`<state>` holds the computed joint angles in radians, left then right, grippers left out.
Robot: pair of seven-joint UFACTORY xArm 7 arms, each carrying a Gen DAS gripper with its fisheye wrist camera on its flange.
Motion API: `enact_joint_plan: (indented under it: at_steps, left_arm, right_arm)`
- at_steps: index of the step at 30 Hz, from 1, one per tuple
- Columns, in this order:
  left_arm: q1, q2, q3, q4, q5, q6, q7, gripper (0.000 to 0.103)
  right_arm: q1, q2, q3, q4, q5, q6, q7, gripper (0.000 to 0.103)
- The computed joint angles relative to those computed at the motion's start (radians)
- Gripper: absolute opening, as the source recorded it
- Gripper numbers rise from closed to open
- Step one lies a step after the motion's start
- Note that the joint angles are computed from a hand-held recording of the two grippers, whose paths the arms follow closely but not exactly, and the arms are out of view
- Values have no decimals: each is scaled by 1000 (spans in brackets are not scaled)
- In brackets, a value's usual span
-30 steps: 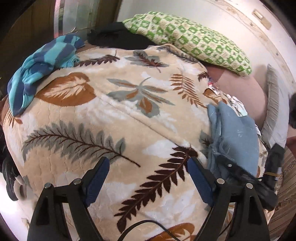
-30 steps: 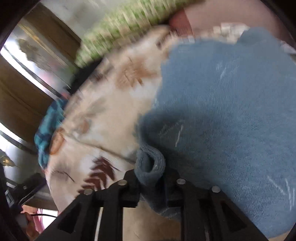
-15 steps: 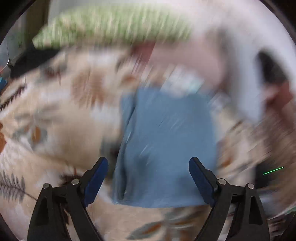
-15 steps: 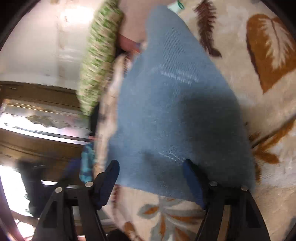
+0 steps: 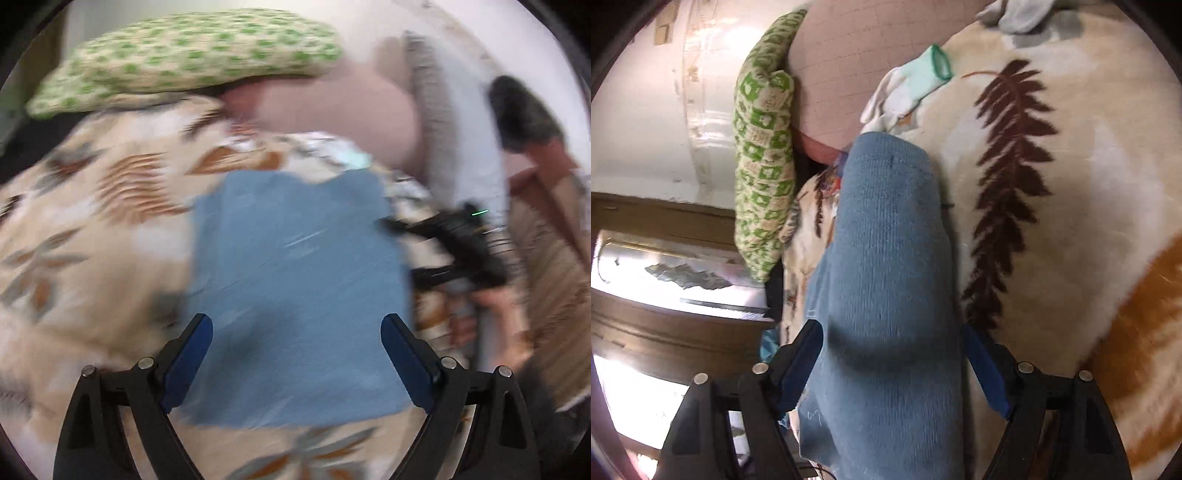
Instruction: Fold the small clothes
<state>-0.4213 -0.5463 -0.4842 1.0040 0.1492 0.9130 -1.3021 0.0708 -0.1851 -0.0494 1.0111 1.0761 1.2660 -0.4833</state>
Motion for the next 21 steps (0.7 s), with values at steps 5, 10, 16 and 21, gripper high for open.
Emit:
enact_joint_plan:
  at_steps: [5,10,16,21]
  left_arm:
    - [17,235,8,80,38,11,38,93]
    - [-22,359,-1,163,178,173,-11,94]
    - [-91,397,55,189,215,196,-28,95]
    - [-128,311,92,126,170,152,-40,95]
  right_arm:
    - [-12,81,-13,-11,141,52,-49,81]
    - [-5,22,50,23,26,-45,-84,23]
    - [28,69,29,17,-15,-98,15,44]
    - [12,-99,-16,-66,43,-54,-20,77]
